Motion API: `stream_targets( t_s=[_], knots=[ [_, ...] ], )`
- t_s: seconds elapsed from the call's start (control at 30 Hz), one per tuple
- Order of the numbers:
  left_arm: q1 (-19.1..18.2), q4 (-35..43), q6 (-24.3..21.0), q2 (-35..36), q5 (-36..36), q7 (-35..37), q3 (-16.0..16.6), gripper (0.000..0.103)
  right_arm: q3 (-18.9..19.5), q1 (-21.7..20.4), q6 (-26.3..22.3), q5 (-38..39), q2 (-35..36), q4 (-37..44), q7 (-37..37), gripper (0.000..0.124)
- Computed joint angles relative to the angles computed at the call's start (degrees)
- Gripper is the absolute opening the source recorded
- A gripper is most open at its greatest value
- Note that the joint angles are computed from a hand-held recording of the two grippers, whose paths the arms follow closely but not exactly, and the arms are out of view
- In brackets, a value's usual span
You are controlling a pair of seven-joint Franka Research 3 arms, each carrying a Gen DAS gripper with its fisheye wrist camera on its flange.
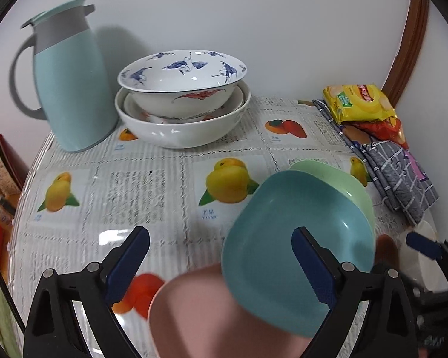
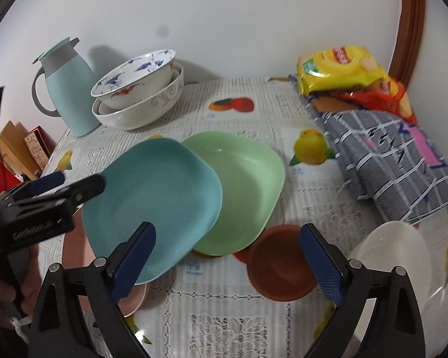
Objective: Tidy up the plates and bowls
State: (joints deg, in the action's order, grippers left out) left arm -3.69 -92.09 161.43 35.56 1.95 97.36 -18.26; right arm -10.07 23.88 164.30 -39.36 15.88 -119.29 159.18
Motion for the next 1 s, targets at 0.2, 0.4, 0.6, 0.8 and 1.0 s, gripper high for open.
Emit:
stream_targets(
  t_s=[0.2, 0.4, 0.6, 0.8, 1.0],
  knots=[
    [-0.8, 5.3, -3.1, 4.1, 0.1, 0.9, -0.3, 0.08, 1.5, -1.4, 1.2, 7.7, 3.2, 2.0, -6.7, 0.081],
    [0.1, 6.1, -4.1, 5.0, -2.1, 2.4, -1.5, 0.048, 0.5, -0.2, -0.1, 13.9, 6.1, 4.9, -12.8, 0.054],
    [1.2, 3.7, -4.4, 3.3, -4.1, 5.4, -2.8, 0.015, -0.6, 1.1, -1.9, 17.3, 7.6, 6.8, -16.1, 0.018],
    [3.1, -2.1, -2.7, -0.7, -6.8, 7.9, -4.4, 0.012, -3.5, 4.2, -4.0, 11.8, 5.9, 5.8, -10.3, 0.015],
    [6.0, -9.1, 0.0, -6.7, -11.2, 10.8, -6.8, 0.011, -2.9, 4.6, -3.9, 5.4, 1.1, 1.9, -4.1, 0.014]
  ],
)
